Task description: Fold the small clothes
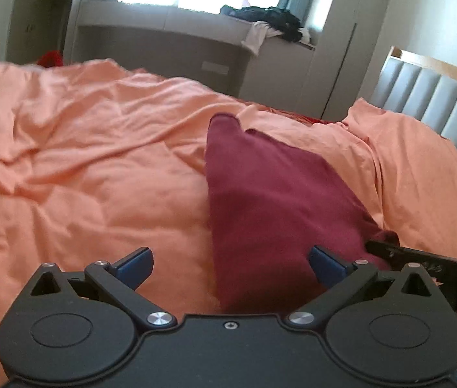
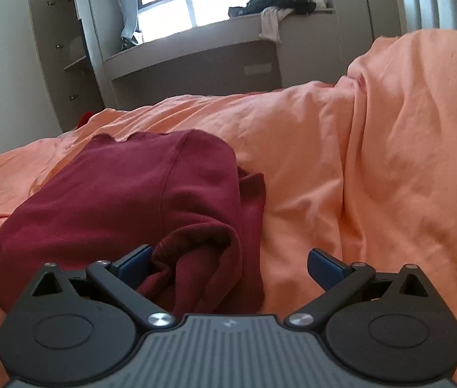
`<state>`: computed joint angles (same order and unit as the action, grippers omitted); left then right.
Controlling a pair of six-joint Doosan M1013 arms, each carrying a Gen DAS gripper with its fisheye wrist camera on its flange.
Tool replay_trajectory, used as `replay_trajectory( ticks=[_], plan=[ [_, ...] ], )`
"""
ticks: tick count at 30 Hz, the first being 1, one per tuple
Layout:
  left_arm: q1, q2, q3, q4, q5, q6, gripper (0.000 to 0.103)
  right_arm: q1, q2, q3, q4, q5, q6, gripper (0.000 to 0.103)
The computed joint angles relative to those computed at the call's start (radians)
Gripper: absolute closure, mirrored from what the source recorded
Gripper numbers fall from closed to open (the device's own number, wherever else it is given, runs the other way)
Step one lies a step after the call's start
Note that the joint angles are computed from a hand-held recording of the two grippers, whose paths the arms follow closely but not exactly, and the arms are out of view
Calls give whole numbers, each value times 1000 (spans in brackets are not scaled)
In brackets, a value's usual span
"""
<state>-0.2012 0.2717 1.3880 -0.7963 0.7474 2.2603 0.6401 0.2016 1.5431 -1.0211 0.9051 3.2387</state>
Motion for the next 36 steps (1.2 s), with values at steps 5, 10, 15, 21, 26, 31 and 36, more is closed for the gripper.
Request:
replay_trajectory(
  ticks=[5,10,15,21,26,31,36],
  plan=[
    [-7,-9,27,-13,-38,50,1,15,-35,65,-194,-4,295,0],
    [-15,-17,49,-10,-60,79,0,13,-16,45,-202,78,392,0],
    [-9,-12,45,-22,-42,82,0,-5,-8,24,-93,97,313,0],
    [-3,-9,40,-27,-19,96,0,-15,-16,15,58,93,40,0],
    [-2,-11,46,-32,-21,105,0,-9,-24,20,87,93,-29,0],
    [-3,-13,50,-31,-32,102,0,7,-34,39,-16,92,19,0],
    [-5,-16,54,-29,-40,99,0,14,-42,61,-143,43,120,0]
  ],
)
